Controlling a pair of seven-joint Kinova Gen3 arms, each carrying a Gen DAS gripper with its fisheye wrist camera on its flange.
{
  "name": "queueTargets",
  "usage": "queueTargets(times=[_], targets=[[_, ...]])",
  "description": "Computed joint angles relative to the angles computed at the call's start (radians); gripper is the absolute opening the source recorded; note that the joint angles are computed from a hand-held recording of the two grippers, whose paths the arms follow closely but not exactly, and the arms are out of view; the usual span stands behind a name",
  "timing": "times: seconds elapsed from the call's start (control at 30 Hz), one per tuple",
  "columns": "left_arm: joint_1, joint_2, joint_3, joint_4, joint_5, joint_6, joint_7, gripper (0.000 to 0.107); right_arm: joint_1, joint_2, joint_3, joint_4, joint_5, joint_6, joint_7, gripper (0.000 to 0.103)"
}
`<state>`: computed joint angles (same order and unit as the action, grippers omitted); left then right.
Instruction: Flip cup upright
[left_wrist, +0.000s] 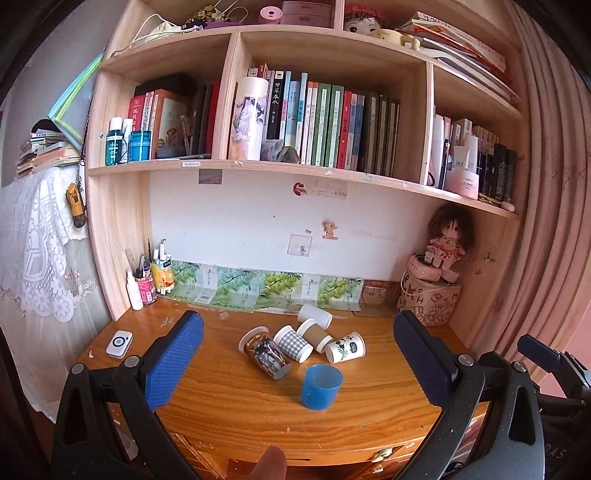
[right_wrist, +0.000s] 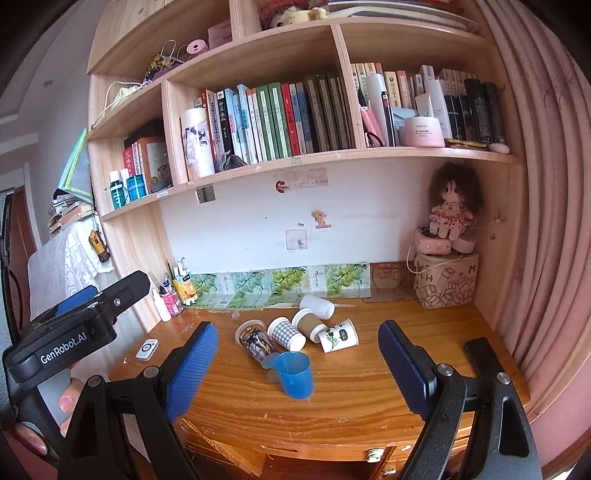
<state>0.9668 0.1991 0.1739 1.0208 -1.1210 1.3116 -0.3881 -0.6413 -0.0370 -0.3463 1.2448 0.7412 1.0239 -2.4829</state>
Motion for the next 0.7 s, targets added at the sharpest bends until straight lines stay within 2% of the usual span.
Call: queueTargets(times=[0.2,0.4,0.57,0.7], targets=[[0.011,0.004,-0.005,0.002,-0.022,0.011,0.008,0.103,0.013,-0.021,-0.015,0.043,0.070,-0.050,-0.067,0.089],[0.005,0.002,-0.002,0.008,-0.021,0.007,0.014,0.103,0.020,-0.020,-0.023,0.050,0.083,-0.078,-0.062,0.089],[-0.006,0.008,-0.006,-0.004,-0.005,0.007,0.007,0.103,0.003,-0.002,-0.033,0.022,0.115,-0.029,-0.058,0.089],[-0.005,0.015,-0.014,-0.015,-0.004,0.004,-0.008,0.103,-0.011,0.003,-0.023,0.019,0.129,-0.027,-0.069,0.089]])
